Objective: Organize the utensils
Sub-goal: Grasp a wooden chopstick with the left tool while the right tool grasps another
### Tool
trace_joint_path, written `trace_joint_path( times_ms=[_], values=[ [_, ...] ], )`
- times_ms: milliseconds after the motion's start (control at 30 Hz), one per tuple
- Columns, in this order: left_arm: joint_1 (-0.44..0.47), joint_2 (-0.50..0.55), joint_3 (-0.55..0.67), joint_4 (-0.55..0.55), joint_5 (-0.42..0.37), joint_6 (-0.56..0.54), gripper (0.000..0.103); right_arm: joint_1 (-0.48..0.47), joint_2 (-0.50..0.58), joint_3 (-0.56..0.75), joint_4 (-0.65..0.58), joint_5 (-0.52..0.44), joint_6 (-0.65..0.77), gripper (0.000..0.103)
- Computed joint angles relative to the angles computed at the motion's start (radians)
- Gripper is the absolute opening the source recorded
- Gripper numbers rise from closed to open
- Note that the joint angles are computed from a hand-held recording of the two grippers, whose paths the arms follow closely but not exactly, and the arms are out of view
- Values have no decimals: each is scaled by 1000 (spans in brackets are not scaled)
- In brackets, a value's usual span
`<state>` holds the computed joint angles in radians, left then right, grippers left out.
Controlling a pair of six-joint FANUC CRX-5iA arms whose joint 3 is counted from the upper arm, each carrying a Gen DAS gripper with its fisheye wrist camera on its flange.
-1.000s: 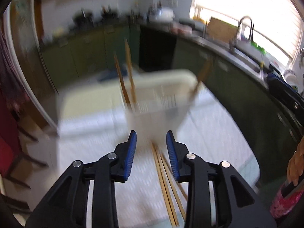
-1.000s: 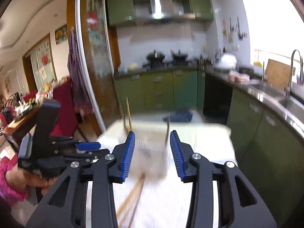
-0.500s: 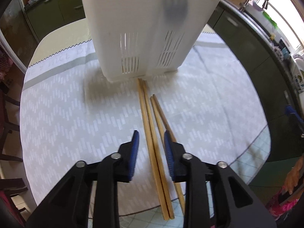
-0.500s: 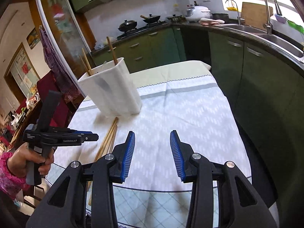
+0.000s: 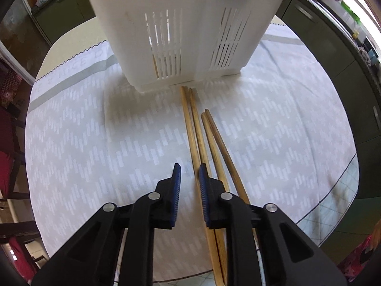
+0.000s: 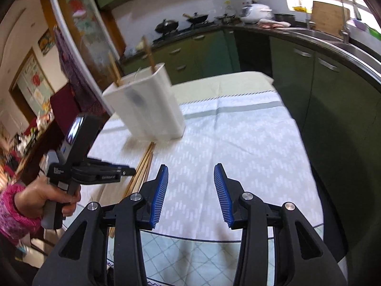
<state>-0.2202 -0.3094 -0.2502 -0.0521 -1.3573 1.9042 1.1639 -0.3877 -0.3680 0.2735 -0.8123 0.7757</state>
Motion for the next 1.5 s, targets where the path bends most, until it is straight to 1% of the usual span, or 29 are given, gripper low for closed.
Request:
trace_joint_path(
  times_ms=[100, 167, 233, 267, 300, 367, 467, 567, 700, 800, 867, 933, 1000, 1067, 1167, 1233, 1300, 1333, 1433, 1500],
  values=[
    [0, 17, -2, 14, 3, -2, 13, 7, 60, 49, -46, -19, 53, 40],
    [-12, 26, 4, 2, 4, 5, 12, 14, 116, 90, -76, -34, 91, 40],
    [-15, 28, 6, 3, 6, 5, 12, 26, 165, 125, -89, -50, 121, 40],
    [-21, 29, 8, -1, 3, 7, 10, 34, 193, 142, -92, -57, 133, 40],
    [-20, 27, 7, -2, 1, 4, 9, 48, 217, 151, -77, -64, 135, 40],
    [1, 3, -12, 10, -6, -17, 9, 74, 251, 159, -44, -74, 137, 40],
    [33, -39, -41, 11, -21, -42, 9, 92, 315, 200, -68, -100, 190, 40],
    [78, -82, -75, 25, -32, -73, 9, 90, 364, 233, -99, -116, 220, 36],
    [122, -131, -110, 32, -40, -112, 9, 92, 411, 273, -108, -136, 236, 35],
    [139, -154, -129, 42, -36, -133, 9, 104, 450, 304, -87, -178, 237, 29],
    [140, -158, -132, 43, -32, -135, 9, 111, 472, 323, -78, -207, 237, 22],
    [158, -175, -138, 45, -40, -159, 9, 110, 489, 341, -85, -223, 243, 21],
    [163, -186, -145, 47, -42, -161, 9, 111, 516, 371, -86, -248, 249, 16],
    [160, -179, -142, 51, -41, -152, 9, 110, 533, 389, -84, -255, 250, 16],
    [198, -182, -151, 87, -52, -163, 10, 96, 566, 437, -108, -275, 267, 16],
    [239, -186, -161, 125, -59, -190, 13, 86, 575, 454, -128, -283, 289, 15],
    [286, -189, -172, 168, -65, -229, 20, 70, 581, 471, -159, -291, 327, 13],
    [295, -188, -173, 177, -68, -236, 21, 66, 583, 475, -166, -294, 338, 11],
    [303, -178, -166, 185, -76, -244, 29, 66, 574, 464, -145, -316, 351, 10],
    [285, -163, -149, 166, -81, -226, 50, 63, 566, 451, -120, -327, 352, 10]
  ],
)
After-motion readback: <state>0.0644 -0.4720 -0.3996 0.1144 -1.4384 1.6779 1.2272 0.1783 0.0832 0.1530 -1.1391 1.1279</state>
